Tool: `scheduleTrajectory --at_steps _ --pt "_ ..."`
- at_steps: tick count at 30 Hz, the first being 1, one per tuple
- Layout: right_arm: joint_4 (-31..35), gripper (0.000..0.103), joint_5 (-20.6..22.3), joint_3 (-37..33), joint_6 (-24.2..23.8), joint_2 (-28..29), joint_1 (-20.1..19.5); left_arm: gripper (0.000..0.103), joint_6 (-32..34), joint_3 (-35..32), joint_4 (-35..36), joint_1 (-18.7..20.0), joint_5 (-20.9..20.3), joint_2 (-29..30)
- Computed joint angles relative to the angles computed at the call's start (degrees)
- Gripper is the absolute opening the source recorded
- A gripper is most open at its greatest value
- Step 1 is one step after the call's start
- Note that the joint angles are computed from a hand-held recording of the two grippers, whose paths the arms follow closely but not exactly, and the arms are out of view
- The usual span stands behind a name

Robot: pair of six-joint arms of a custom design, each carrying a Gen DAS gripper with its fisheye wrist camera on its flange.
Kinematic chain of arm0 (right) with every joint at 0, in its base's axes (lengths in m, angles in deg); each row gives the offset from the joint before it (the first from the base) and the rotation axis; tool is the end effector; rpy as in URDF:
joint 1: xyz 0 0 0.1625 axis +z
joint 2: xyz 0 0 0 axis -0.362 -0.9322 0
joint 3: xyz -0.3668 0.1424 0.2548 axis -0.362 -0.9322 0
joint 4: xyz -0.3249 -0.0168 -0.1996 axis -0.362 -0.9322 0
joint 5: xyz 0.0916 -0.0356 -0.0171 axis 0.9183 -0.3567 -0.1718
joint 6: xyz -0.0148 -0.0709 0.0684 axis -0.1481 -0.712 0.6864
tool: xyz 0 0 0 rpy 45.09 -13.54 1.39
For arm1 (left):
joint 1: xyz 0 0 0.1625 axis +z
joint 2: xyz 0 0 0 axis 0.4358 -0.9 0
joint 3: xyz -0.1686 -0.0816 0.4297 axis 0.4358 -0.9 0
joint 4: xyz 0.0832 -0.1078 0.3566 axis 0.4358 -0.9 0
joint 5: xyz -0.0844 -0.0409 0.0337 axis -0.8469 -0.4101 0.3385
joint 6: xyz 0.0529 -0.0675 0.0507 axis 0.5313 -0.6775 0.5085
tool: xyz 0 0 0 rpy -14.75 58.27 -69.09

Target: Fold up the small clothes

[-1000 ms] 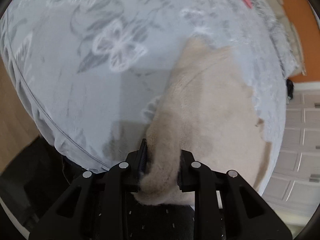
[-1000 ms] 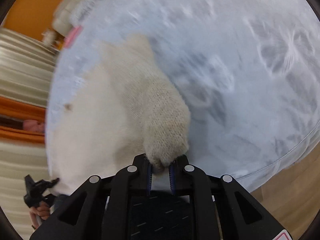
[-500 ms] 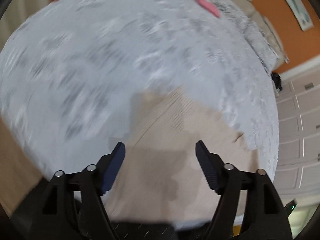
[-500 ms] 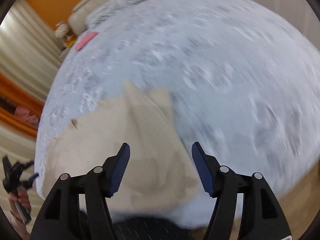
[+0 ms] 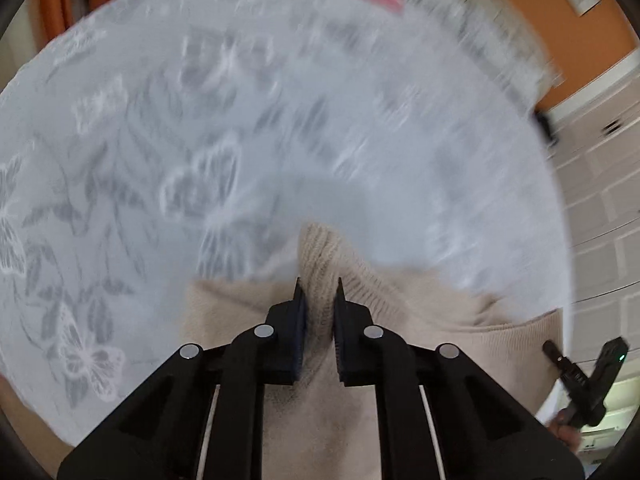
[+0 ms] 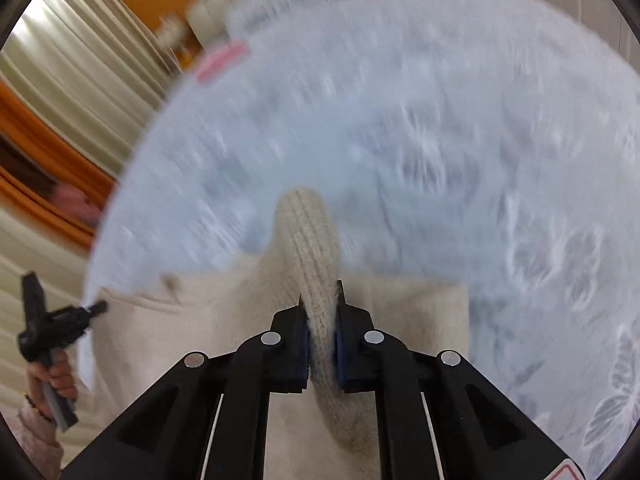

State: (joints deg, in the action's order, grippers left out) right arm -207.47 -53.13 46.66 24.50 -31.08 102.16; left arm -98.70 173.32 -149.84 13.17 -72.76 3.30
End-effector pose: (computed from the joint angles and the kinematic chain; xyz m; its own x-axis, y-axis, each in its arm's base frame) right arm 0.0299 -0.5789 0.2571 -0.8945 -0.3302 0.3013 -0.4077 0.8792 -0.2468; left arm -0.1414 -0.3842 0.1506 -0.7996 -0.5683 -0.1941 -0.2571 0.6160 -0.7446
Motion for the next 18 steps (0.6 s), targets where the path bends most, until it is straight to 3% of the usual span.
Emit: scheduleTrajectory --at_steps 3,4,6,8,11,15,17,18 --pt "-2.38 0.009 2.94 -0.42 2.37 -0.48 -1.55 0.011 1.16 -0.13 -0.97 0.22 2.64 -1.23" --pt "-1.78 0.009 1.12 -1.50 3.35 0.86 -2.14 0.011 2.58 -0.66 -2.24 1.66 2.46 -0.31" --pt "3.27 0.009 -6.89 -5.37 6.18 6.14 -3.29 0.011 5.09 -2.51 -4.18 6.50 -0.23 3.52" --pt "2.07 0.010 -7.45 -5.26 6.07 7.54 -4.05 0.012 3.91 -4.57 0.36 9.20 -2.07 6.63" --pt "1.76 0.019 -5.84 -4.43 7.95 4.67 -2.18 0.014 1.54 -4.72 3.19 6.81 -0.02 6.43" --pt "-5.73 0.019 -2.27 1.13 2.34 0.11 -0.43 0.017 -2.16 -6.22 13.74 2.42 2.91 3.90" --pt "-4.49 0.019 -4.58 0.73 2.00 1.98 -0.30 0.017 -0.91 -8.01 17.50 2.85 2.20 4.55" --pt "-2.59 0.018 -8.40 -0.37 2.16 4.39 -0.39 0.017 -0.97 -8.82 18.97 3.61 1.64 5.18"
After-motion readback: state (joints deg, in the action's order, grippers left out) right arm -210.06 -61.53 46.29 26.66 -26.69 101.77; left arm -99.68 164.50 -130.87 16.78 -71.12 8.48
